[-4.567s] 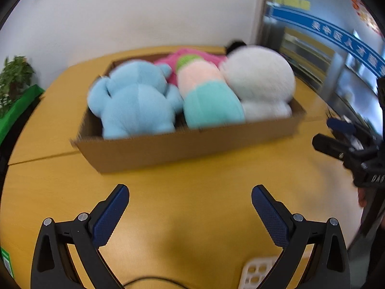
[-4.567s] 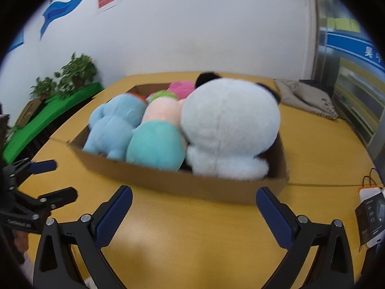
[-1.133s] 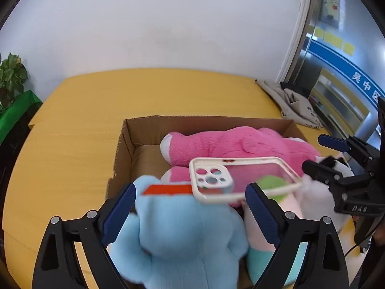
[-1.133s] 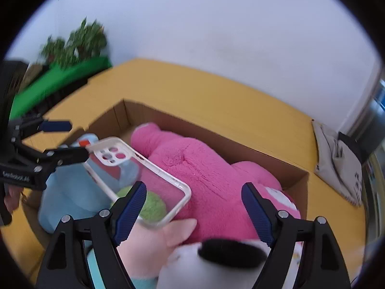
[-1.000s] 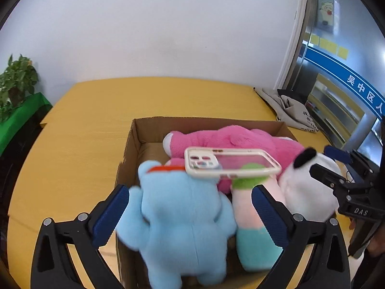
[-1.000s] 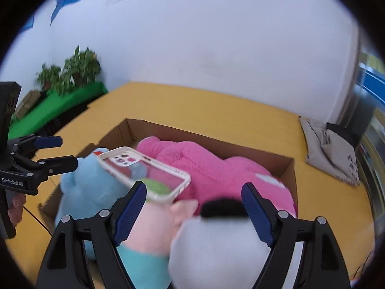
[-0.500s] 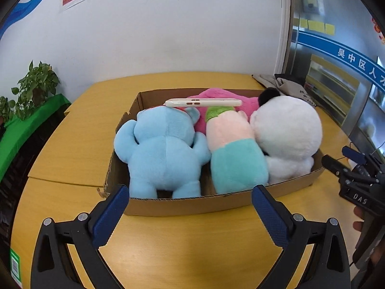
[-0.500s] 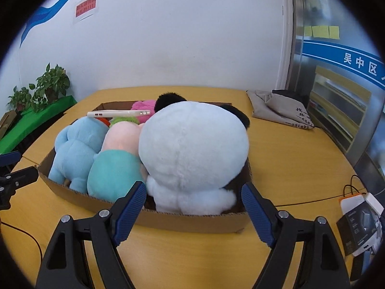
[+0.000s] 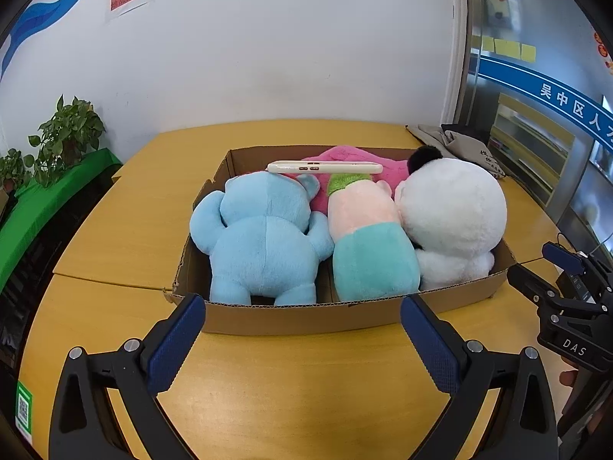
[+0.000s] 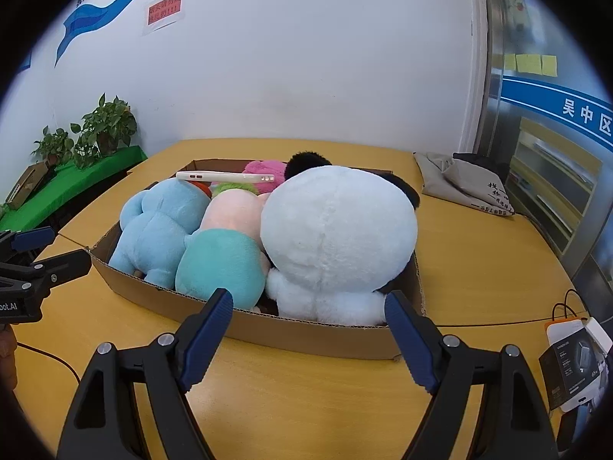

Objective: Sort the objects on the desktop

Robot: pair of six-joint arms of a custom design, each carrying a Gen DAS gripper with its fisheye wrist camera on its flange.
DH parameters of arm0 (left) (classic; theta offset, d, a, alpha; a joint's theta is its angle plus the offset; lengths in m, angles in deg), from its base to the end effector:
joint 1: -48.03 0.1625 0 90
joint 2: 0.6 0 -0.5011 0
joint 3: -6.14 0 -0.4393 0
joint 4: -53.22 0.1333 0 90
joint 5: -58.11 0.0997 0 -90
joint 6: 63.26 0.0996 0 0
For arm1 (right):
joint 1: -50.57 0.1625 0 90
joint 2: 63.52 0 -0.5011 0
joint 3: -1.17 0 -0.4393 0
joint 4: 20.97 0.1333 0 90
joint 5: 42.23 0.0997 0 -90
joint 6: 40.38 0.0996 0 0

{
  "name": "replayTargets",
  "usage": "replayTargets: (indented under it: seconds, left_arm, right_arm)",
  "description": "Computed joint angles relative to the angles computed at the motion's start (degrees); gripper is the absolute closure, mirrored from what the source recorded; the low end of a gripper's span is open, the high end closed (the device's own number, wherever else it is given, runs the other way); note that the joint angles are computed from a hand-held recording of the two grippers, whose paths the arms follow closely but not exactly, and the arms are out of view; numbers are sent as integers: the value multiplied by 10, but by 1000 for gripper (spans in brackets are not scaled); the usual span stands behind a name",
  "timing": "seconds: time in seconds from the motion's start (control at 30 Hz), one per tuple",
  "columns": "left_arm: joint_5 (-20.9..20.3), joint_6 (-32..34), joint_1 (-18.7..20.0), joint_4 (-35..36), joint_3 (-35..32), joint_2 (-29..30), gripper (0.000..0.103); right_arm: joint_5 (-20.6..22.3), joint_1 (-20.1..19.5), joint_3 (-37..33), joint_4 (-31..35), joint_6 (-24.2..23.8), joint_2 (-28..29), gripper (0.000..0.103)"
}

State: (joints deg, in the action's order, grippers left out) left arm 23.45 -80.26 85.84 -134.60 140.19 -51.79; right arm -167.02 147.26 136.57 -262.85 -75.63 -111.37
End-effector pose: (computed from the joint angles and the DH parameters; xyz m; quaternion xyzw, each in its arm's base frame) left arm -0.2470 -0.4641 0.0881 0.2078 0.8553 -0.3563 0.3136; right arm 0.1309 -0.4598 0.1495 0.1405 -0.8113 0.4299 0.3706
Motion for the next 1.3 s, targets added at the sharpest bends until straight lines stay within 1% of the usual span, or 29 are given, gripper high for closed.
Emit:
replayTargets:
  seconds: [0.3,0.4,0.83,1.03,1.3]
  left_arm:
    - [-10,-10,6,3,4,-1,0]
    - [-19,-10,8,0,6,-2,0]
    - [-26,-3,15,-5,6,0,0]
    - [-33,6,17,-7,4,4,0]
    - [-30,7,18,-9,2,7,0]
  right_arm:
    - [-10,6,-2,5,-1,8,21]
    - [-13,9,-4,8,-3,11,21]
    - [-21,14,-10,21,-1,14,21]
    - [-20,12,-11,25,0,14,21]
    - [-16,9,-10,28,2,12,21]
